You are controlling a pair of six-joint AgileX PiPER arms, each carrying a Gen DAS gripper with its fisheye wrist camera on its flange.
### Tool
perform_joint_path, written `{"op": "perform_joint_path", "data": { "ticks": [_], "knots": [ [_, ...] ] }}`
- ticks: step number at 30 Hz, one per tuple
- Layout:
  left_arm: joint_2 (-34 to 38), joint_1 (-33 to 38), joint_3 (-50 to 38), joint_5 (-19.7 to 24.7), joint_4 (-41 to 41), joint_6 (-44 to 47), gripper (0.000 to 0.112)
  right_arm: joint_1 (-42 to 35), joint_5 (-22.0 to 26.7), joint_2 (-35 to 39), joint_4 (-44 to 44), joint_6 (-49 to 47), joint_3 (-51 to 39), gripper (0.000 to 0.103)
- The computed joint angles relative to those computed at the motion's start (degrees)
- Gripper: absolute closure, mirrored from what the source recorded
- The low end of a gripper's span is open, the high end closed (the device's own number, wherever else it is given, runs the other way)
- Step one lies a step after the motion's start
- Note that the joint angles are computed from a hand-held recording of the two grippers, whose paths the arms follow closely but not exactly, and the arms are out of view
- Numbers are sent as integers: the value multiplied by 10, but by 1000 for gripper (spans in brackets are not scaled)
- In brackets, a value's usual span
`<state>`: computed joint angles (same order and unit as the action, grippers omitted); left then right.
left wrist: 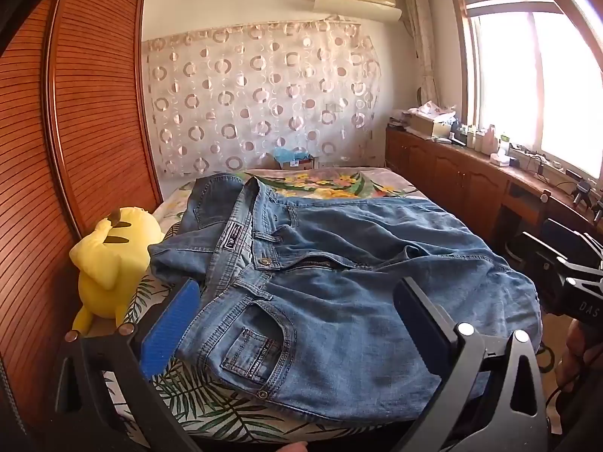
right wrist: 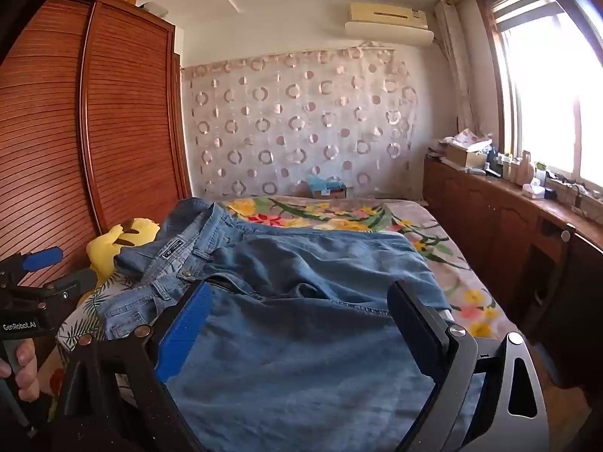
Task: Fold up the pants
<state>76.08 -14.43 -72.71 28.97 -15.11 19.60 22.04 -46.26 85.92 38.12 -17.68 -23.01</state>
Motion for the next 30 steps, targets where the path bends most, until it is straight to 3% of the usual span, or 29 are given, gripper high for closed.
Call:
{"op": "perform_joint_path", "data": {
  "ticks": [30],
  "knots": [
    [11, 11, -18, 19, -10, 1, 10, 3, -11, 0, 0, 0, 6, 8]
  ]
}}
